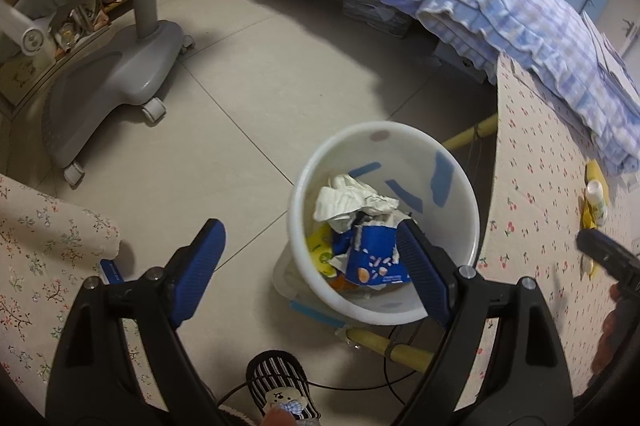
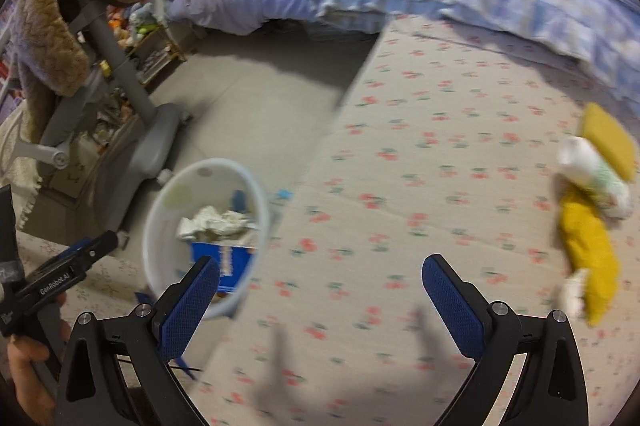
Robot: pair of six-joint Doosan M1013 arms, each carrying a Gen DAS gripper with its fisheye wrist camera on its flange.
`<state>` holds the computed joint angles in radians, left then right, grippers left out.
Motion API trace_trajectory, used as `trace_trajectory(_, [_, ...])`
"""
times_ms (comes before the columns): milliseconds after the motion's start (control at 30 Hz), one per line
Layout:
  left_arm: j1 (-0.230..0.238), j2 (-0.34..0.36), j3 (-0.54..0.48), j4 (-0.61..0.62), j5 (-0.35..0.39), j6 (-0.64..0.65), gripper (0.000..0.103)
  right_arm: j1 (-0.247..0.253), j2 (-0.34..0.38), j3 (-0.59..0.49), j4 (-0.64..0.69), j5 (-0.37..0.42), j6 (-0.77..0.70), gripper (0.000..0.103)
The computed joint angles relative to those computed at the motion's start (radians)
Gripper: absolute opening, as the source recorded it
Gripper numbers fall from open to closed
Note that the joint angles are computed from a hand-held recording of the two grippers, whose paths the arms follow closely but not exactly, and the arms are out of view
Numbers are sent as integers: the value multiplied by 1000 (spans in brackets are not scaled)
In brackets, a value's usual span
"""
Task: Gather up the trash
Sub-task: 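Grasp the yellow wrapper with clear plastic on the table with the right tool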
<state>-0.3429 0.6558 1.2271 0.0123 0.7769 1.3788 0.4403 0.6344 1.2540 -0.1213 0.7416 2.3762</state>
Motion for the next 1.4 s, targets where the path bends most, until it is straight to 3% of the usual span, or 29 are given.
trace_trajectory(567, [-50,9,-23,-58,29,105,87,-130,-191,320,-170,-21,327,102])
trace_trajectory(867, [-91,20,-52,-97,45,150,87,-164,-172,328,-91,53,228,101])
trace_trajectory(1033, [-109,28,-68,-127,59,170,87,-150,-137,287,-97,110,129,91])
trace_trajectory(1133, [-118,31,-73,-140,65,181,87,-145,-120,266,-95,129,85,77])
trace_trajectory(1233, [-128,32,-78,-156,73,194,87,-146,-120,270,-84,107,70,71])
trace_trajectory(1400, [-151,38,-88,-182,78,238,87,-155,-140,297,-38,64,43,52])
